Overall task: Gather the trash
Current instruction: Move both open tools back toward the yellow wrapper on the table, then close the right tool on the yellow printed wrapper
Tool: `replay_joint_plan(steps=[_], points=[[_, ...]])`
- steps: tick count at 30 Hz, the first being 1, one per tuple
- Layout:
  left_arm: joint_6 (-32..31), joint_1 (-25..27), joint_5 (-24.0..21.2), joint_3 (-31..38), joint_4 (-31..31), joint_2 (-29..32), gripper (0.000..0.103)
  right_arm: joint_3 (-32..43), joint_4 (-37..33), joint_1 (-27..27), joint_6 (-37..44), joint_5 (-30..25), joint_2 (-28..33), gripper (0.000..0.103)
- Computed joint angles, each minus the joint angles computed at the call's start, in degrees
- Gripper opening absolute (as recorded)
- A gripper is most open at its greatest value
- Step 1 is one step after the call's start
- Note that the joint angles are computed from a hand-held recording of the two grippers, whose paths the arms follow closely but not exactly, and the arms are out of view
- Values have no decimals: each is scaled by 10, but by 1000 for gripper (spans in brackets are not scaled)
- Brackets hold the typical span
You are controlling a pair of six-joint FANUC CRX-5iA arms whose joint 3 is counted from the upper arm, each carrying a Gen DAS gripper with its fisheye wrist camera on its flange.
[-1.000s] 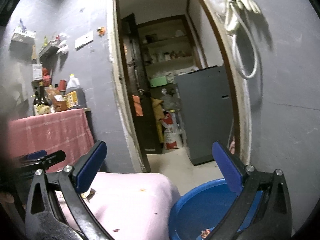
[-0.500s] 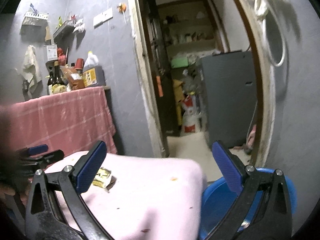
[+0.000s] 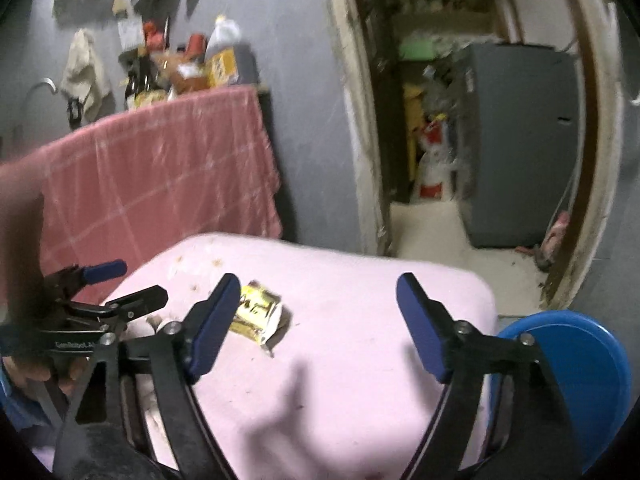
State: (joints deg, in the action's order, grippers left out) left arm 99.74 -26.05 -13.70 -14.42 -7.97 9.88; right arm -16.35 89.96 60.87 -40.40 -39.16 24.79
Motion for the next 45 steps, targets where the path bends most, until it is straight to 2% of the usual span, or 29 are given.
replay_joint_plan(steps=[4,7,11,14,15,17,18,19,23,27,32,39,45], points=[[-12,7,-17,5,15,9,101,44,-91,-9,111,60,24,49],[-4,9,-31,12,11,14,101,85,-189,-7,217,86,46,43],[8,13,-44,19,8,19,101,135,-321,-6,344,114,72,41],[-6,19,-44,17,25,21,101,150,-365,-5,387,127,80,35],[-11,19,-44,16,31,22,101,141,-355,-9,376,146,77,28],[-34,23,-39,8,56,22,101,135,-342,-11,360,149,74,21],[-45,24,-37,5,68,23,101,132,-343,-13,356,156,73,7],[-55,25,-36,1,79,23,101,125,-334,-15,343,166,71,4],[-89,24,-34,-6,108,24,101,101,-260,-21,274,173,60,2],[-112,22,-33,-10,128,22,101,80,-216,-23,225,163,47,1],[-157,18,-27,-20,174,24,101,22,-132,-35,110,151,8,0],[-180,1,-39,-5,188,39,101,-41,-83,-53,11,152,-33,1],[-184,-11,-40,-1,190,44,101,-63,-75,-55,-14,143,-48,1]])
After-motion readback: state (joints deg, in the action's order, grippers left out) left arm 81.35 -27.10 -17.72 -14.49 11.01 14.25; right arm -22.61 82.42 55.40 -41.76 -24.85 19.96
